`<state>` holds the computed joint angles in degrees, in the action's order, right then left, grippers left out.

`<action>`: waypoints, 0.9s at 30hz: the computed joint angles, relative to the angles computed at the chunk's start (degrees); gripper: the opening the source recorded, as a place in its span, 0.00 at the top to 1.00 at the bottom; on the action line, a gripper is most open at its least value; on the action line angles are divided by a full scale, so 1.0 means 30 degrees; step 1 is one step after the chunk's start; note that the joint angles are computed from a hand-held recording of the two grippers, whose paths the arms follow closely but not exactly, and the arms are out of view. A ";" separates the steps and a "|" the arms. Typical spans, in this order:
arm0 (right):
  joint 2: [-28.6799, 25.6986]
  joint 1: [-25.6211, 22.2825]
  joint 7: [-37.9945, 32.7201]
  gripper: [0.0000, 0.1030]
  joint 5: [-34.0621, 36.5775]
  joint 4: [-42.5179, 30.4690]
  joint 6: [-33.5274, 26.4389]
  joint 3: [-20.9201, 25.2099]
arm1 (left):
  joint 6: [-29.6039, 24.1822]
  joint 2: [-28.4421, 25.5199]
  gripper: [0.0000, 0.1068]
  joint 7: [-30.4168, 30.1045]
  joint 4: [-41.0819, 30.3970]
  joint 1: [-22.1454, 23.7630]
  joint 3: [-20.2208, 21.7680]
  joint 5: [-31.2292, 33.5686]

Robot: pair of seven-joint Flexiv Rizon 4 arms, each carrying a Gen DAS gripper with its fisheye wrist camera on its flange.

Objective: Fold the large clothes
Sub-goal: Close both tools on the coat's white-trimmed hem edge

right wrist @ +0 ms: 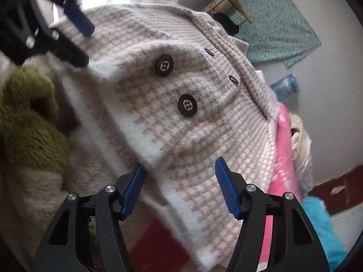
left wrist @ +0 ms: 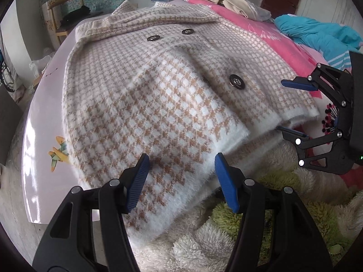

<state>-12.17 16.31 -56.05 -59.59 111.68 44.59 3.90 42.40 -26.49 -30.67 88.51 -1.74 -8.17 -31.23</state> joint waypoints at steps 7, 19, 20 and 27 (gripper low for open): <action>-0.0059 0.0161 -0.0387 0.41 -0.2208 0.0292 0.0215 -0.0097 | -0.0387 -0.0423 0.46 -0.0540 -0.0506 0.0110 -0.0039 -0.0153; -0.0749 -0.0378 0.0134 0.72 -0.5977 0.0455 0.2464 -0.0630 | 0.0574 -0.0172 0.48 0.0262 0.0240 0.0110 -0.0172 -0.0419; -0.0781 -0.0446 -0.0028 0.79 -0.5916 0.0435 0.2661 -0.0614 | 0.0774 -0.0150 0.51 0.0357 0.0319 0.0081 -0.0182 -0.0435; 0.0321 -0.0780 -0.6880 0.88 0.3772 -0.0848 0.2550 0.0761 | 0.0591 0.0500 1.00 0.2290 0.0578 0.0575 -0.0498 -0.0854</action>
<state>-11.21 13.97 -76.69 -48.27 109.13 52.24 6.18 44.18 -24.99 -23.80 90.24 -0.02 -9.66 -33.79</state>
